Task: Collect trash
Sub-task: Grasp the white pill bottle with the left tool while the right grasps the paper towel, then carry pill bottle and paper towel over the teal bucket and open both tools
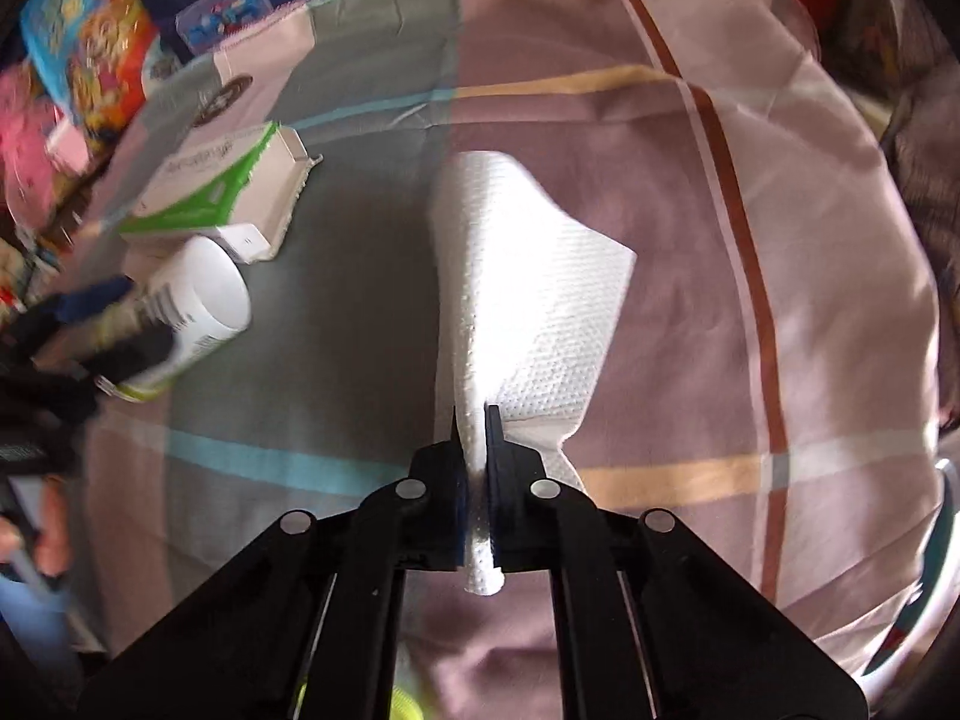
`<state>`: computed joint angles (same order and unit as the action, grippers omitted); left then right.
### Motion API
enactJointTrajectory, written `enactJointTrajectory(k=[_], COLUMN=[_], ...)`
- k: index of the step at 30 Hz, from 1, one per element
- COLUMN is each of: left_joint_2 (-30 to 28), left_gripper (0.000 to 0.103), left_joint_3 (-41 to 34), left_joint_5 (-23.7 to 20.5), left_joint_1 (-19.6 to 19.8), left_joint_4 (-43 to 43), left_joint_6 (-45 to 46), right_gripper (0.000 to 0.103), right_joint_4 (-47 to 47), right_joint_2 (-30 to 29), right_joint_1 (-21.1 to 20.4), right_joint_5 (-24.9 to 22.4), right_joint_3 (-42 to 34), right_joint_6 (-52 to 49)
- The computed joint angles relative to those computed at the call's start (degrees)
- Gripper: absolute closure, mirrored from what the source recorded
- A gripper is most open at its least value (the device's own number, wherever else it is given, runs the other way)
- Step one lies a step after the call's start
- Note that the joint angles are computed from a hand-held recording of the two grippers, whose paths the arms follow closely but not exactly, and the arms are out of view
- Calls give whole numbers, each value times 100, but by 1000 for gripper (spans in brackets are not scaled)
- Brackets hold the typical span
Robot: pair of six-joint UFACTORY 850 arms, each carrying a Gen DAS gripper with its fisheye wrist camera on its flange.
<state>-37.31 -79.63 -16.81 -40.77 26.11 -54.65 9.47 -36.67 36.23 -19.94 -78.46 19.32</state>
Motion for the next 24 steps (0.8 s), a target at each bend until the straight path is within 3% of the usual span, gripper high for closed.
enactJointTrajectory(k=[4,6,7,11,24], left_joint_2=[-140,-153,-158,-97,130], left_gripper=[5,17,30,44,47], left_joint_3=[-151,-167,-180,-133,-56], left_joint_5=[-91,-105,-126,-197,-150], left_joint_1=[-114,-170,-186,-278,-724], left_joint_4=[351,625,589,847,1084], left_joint_6=[37,-198,-162,-545,-1554], right_gripper=[99,99,99,99,99], right_joint_4=[783,819,869,1105,2351], right_joint_2=[270,379,438,680,1601], right_joint_1=[-130,-157,-170,-194,-389], right_joint_5=[148,173,201,366,931], right_joint_3=[355,465,537,811,1886], right_joint_6=[-560,-518,-535,-681,-1651])
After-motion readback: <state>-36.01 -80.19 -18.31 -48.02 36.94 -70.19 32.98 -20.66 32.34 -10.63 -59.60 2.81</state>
